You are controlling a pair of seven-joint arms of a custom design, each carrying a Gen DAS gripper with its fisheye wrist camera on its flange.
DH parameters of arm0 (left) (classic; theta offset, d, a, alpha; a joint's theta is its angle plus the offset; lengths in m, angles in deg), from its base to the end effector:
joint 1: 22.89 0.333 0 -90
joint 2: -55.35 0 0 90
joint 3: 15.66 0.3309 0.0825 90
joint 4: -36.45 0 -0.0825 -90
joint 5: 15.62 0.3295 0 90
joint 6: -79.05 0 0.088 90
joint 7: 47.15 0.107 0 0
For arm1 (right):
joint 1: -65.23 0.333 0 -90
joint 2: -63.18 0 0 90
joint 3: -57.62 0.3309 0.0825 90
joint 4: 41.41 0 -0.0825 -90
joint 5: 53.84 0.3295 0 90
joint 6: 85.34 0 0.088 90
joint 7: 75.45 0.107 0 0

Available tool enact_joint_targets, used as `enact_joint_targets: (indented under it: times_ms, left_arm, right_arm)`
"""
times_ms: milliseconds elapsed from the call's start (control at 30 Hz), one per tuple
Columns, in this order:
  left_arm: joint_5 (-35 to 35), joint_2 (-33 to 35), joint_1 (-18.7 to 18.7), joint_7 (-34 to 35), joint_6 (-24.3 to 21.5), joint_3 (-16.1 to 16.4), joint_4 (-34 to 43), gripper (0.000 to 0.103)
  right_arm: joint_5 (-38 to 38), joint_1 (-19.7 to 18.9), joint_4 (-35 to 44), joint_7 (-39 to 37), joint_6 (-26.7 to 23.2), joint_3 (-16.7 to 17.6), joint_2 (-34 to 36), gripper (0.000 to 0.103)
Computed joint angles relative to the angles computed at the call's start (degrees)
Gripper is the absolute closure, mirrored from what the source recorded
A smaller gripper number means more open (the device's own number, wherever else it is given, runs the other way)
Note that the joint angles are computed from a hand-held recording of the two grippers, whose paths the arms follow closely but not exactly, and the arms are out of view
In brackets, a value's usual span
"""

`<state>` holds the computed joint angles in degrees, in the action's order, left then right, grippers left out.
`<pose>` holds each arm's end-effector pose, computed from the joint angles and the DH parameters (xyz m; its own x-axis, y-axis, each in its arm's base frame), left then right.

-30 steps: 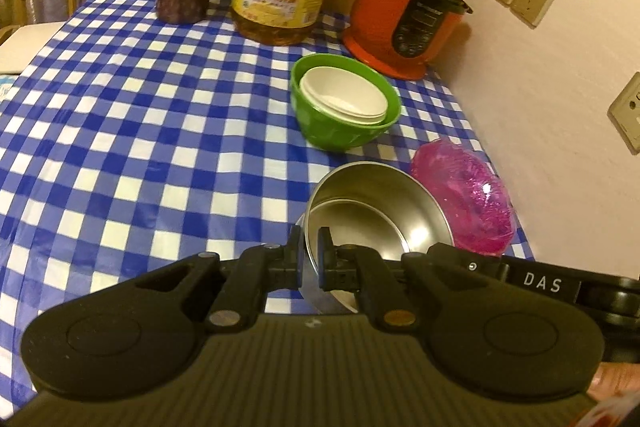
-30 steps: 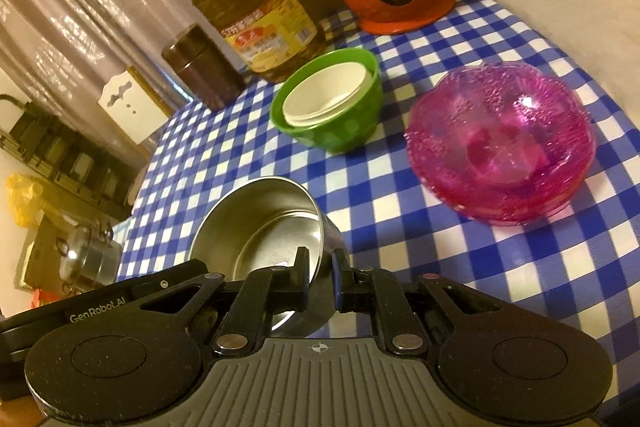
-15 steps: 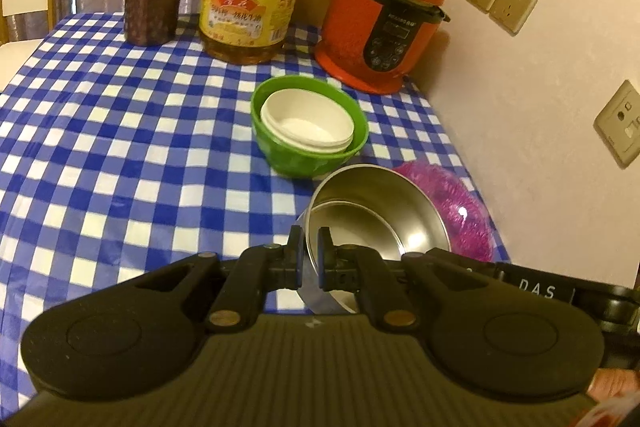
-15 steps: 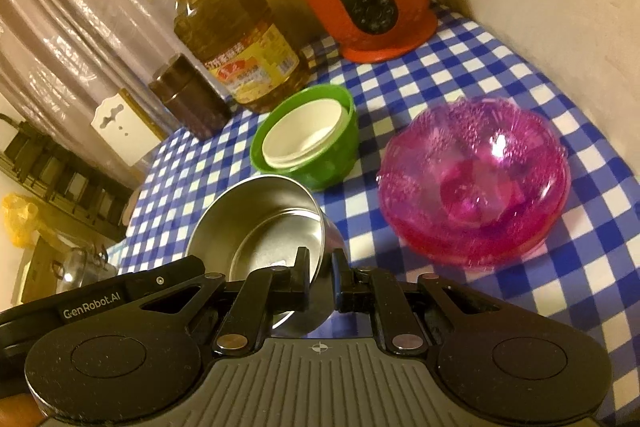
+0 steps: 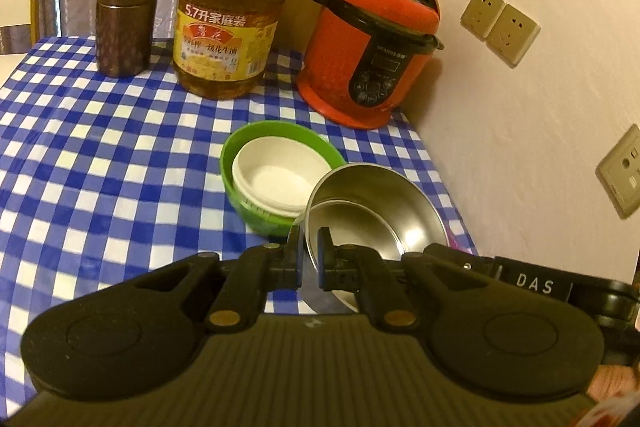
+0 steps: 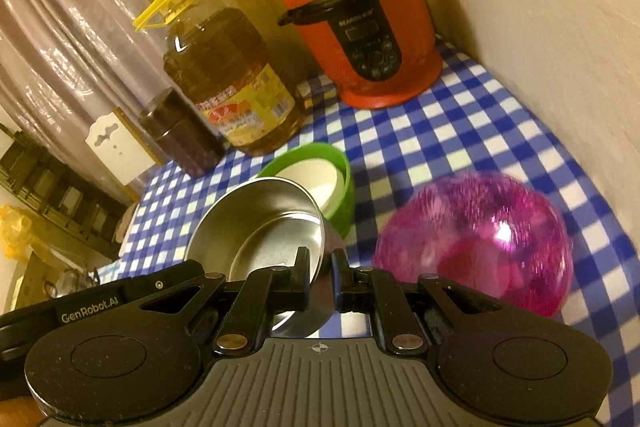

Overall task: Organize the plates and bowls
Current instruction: 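Lift the steel bowl with both grippers toward the green bowl, then lower the steel bowl into the green bowl with both grippers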

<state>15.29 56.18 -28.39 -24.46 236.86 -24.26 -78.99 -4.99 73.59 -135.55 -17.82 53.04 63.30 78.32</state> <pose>0.5318 -0.1548 0.5640 0.3452 -0.8797 0.3271 -0.6101 -0.4752 -0.6341 0.6156 0.1500 0.5518 0.4091 -0.7692 -0.4909 -0.8090 -0.0569 -0.5851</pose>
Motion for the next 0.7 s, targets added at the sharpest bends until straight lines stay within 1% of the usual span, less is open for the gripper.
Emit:
enact_joint_targets:
  times_ms: [300, 467, 700]
  left_arm:
    - [-3.61, 5.05, 1.30, 4.66, 1.61, 1.56, 5.17, 0.098]
    - [-5.89, 7.83, 2.00, 7.77, 1.51, 2.23, 8.00, 0.098]
    - [-8.24, 11.03, 2.79, 10.24, 2.04, 3.09, 10.88, 0.097]
  right_arm:
    - [-5.50, 0.61, 12.98, 4.82, -1.80, 0.87, 9.13, 0.092]
    - [-9.01, 1.15, 20.11, 7.88, -3.01, 1.63, 14.37, 0.092]
    - [-13.08, 2.04, 28.63, 11.58, -4.03, 2.51, 20.67, 0.093]
